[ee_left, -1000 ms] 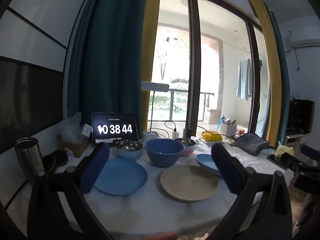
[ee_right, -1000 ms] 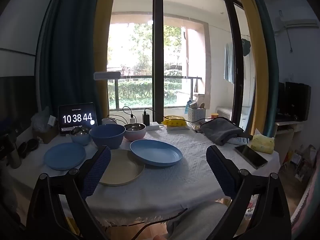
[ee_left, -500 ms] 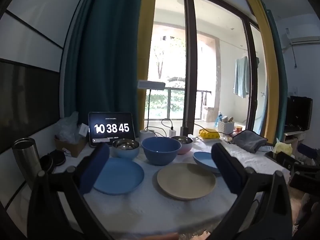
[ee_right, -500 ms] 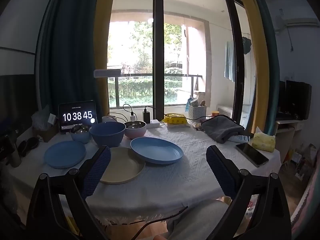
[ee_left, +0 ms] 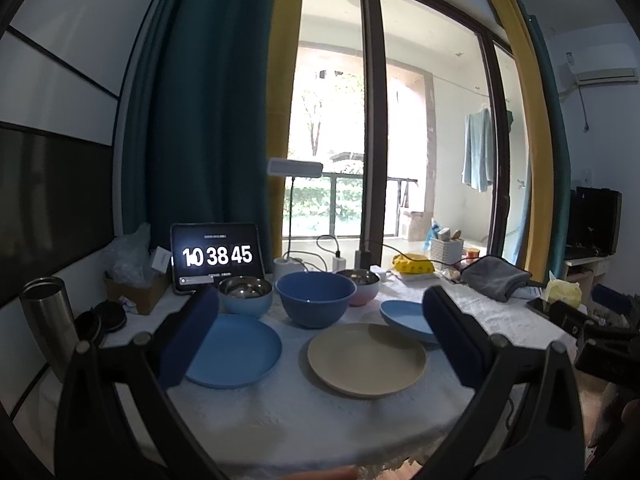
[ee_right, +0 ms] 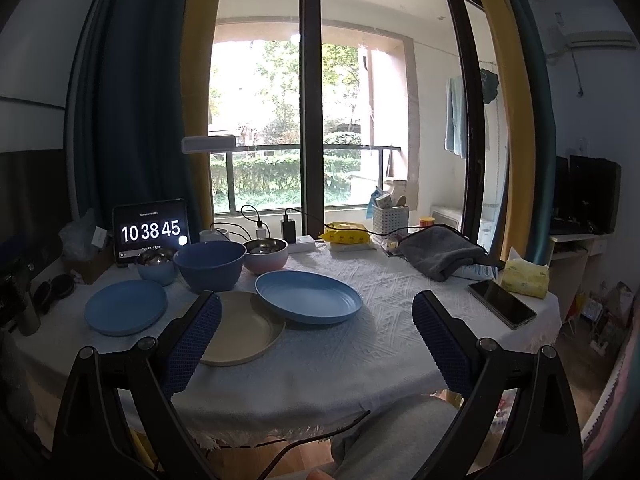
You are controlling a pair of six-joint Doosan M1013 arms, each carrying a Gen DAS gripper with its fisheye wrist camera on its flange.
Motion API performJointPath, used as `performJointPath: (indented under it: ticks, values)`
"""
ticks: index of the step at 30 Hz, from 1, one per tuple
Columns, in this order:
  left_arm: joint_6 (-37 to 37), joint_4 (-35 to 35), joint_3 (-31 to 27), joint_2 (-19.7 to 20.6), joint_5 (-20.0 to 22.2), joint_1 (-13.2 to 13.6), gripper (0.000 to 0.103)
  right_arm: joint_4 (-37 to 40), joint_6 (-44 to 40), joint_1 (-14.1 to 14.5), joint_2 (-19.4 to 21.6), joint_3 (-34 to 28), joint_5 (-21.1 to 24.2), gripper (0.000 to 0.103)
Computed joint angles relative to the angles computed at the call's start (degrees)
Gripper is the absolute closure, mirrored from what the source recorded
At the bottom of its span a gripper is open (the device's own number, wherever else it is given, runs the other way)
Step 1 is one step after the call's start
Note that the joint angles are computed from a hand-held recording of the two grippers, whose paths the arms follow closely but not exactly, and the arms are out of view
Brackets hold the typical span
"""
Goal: Organize plates and bowls
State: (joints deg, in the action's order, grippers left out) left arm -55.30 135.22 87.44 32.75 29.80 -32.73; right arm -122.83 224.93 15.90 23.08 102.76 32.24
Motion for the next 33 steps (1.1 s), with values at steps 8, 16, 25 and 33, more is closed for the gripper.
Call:
performJointPath:
  ticks: [8, 16, 25, 33]
  values:
    - [0.23, -0.32, 0.01, 0.02, 0.23, -0.15, 0.000, -0.12, 0.14, -0.01, 0.00, 0.02, -0.02, 0.005]
    - [0.32, -0.41, 0.01, 0.05, 0.34, -0.21, 0.000, -0.30, 0.30, 0.03, 0.03, 0.07, 0.06, 0.005]
    - [0.41, -0.49, 0.02, 0.07, 0.43, -0.27, 0.000, -0.14, 0.16, 0.04, 0.02, 0.03, 0.02, 0.005]
    - [0.56, -0.62, 0.01, 0.09, 0.51, -0.32, 0.000, -0.10, 0.09, 0.07, 0.03, 0.02, 0.04, 0.005]
